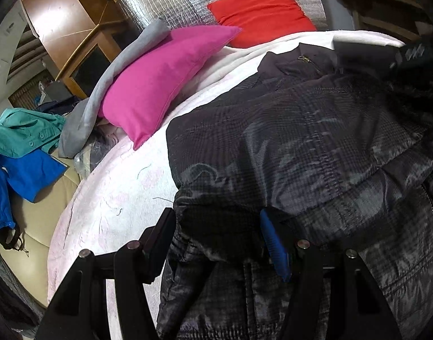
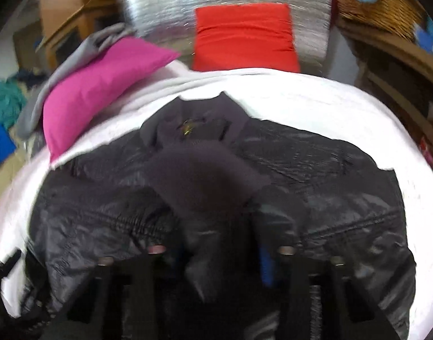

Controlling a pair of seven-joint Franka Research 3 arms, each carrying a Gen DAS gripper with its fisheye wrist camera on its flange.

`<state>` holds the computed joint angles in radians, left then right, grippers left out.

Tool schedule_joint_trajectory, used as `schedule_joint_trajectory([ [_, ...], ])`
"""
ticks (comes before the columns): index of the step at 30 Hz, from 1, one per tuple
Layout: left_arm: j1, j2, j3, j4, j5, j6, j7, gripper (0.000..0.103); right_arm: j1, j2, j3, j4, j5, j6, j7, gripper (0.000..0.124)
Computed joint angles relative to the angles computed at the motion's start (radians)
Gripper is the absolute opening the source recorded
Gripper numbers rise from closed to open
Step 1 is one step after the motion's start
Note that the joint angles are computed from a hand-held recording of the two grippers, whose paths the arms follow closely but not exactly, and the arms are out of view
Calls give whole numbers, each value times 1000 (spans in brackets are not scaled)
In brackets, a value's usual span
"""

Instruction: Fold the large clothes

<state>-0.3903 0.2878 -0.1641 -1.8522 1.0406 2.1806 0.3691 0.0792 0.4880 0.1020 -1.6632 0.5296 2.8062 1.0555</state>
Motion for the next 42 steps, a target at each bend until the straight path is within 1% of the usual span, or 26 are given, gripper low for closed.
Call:
schedule_joint_trajectory([
  [1, 0, 0, 0, 1, 0, -1, 2, 63, -37, -2, 25, 13, 48, -36, -6, 31],
  [2, -1, 0, 0, 0, 1, -2, 2, 63, -82, -6, 45, 26, 108, -97, -8, 31],
  [3, -1, -1, 0, -1, 3, -1, 2, 63, -111, -8, 49, 38, 155, -152, -1, 31],
  [6, -3, -3, -2, -4, 3, 0, -1, 63, -184, -21, 37, 36, 286, -295, 11, 31],
  [8, -2, -4, -2, -7, 6, 4, 1, 63, -215, -19, 18, 34, 348, -367, 20, 32],
  [10, -2, -3, -2, -5, 6, 3, 4, 63, -251, -15, 3, 27, 414, -440, 20, 37],
  [12, -1, -3, -1, -5, 8, 8, 2, 63, -275, -4, -8, 33, 464, -498, 15, 51],
  [13, -1, -1, -1, -3, 6, 6, 3, 63, -291, 9, -6, 51, 494, -539, 4, 53],
  [15, -4, 4, -1, 4, 6, -2, 5, 63, -298, 27, -9, 75, 522, -582, -5, 63],
  [19, -8, 9, 1, 9, 15, -10, 9, 63, -286, 27, -21, 80, 537, -587, -15, 70],
  [24, -4, 7, 2, 6, 9, 0, 14, 63, -298, 47, -18, 97, 581, -606, -2, 70],
  [26, -4, 6, 2, 6, 9, 1, 15, 63, -296, 54, -16, 95, 600, -585, -5, 70],
  [27, -4, 6, 2, 6, 9, 1, 15, 63, -289, 49, -20, 87, 589, -568, -9, 57],
  [28, -4, 6, 2, 5, 9, 2, 15, 63, -269, 36, -31, 75, 560, -527, -15, 42],
  [29, -3, 5, 2, 4, 9, 4, 14, 63, -253, 25, -36, 65, 533, -490, -29, 22],
  [30, -2, 4, 2, 3, 7, 6, 14, 63, -250, 8, -30, 46, 543, -454, -61, 15],
  [31, -2, 3, 2, 2, 6, 8, 13, 63, -257, -5, -20, 33, 568, -438, -92, 13],
  [34, -2, 0, 1, 2, 6, 8, 8, 63, -275, -50, 5, -3, 683, -391, -229, 13],
  [36, -2, -6, 2, -1, 14, 12, 0, 63, -266, -67, 2, -17, 727, -361, -288, 13],
  [37, -2, -13, 4, -5, 21, 15, -15, 63, -255, -67, -6, -16, 725, -342, -301, 13],
  [39, 2, -27, 5, -11, 25, 16, -50, 63, -229, -42, -29, 6, 667, -318, -259, 13],
  [40, 10, -34, 6, -16, 17, 23, -69, 63, -217, -5, -49, 42, 599, -335, -175, 13],
  [41, 20, -38, 5, -18, -2, 34, -72, 63, -219, 30, -62, 81, 539, -386, -94, 13],
  [42, 29, -37, 3, -18, -21, 46, -66, 63, -236, 85, -72, 145, 485, -486, 24, 13],
])
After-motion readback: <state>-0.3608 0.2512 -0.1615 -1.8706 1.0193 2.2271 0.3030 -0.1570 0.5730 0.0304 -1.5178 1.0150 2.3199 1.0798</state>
